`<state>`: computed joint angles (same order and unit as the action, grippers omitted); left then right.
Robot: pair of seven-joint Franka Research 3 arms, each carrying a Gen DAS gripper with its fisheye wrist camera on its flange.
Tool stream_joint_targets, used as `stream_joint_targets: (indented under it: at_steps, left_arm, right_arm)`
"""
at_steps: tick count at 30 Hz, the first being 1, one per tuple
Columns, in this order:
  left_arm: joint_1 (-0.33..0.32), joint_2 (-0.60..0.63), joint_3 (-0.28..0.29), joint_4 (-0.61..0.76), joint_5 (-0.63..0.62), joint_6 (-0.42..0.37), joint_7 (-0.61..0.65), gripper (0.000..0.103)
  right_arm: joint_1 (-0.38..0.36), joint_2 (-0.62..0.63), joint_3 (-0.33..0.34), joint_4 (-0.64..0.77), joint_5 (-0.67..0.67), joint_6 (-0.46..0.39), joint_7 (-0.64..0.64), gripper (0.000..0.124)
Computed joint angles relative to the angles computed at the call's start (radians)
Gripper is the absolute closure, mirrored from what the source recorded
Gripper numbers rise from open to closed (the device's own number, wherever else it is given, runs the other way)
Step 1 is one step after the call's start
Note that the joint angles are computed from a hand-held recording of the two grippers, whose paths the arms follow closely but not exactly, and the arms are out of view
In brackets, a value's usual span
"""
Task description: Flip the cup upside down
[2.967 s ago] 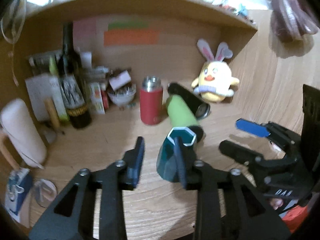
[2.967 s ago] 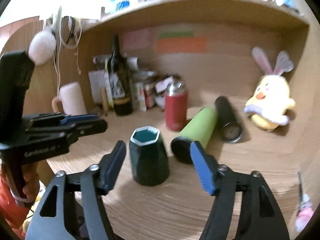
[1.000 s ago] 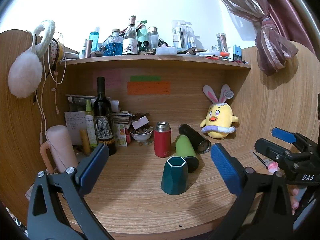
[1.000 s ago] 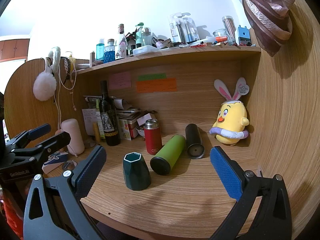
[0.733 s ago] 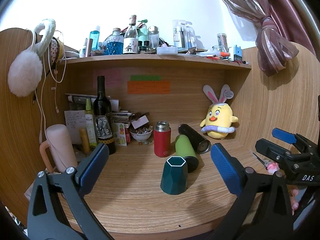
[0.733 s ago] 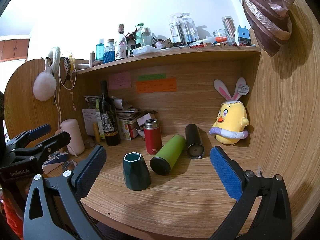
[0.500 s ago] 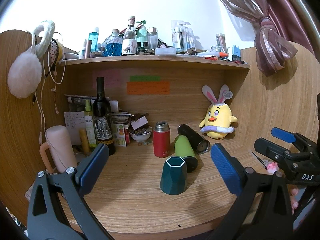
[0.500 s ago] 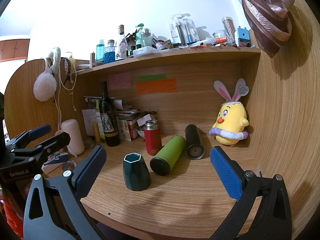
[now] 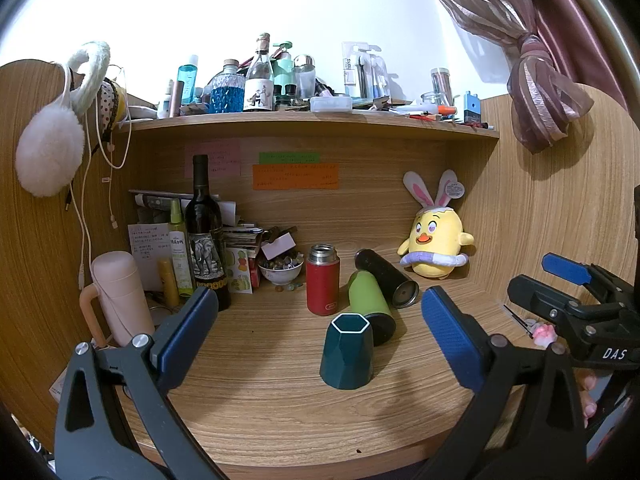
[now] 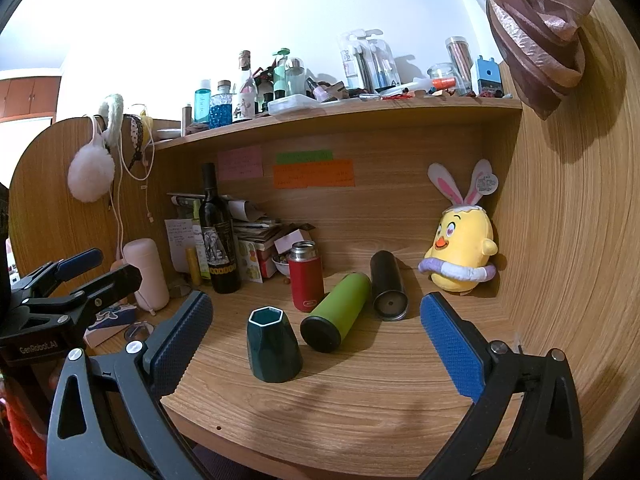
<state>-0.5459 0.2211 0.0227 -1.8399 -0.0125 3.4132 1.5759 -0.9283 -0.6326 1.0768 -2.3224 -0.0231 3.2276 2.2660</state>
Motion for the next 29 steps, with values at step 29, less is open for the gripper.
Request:
stream_joint_targets:
  at_steps: [29]
  left_arm:
    - [0.209,0.000,-0.186,0.018,0.277,-0.046,-0.244,0.000]
  right_arm:
    - [0.015,0.002,-0.011,0.002,-0.002,-0.001,-0.011,0.021]
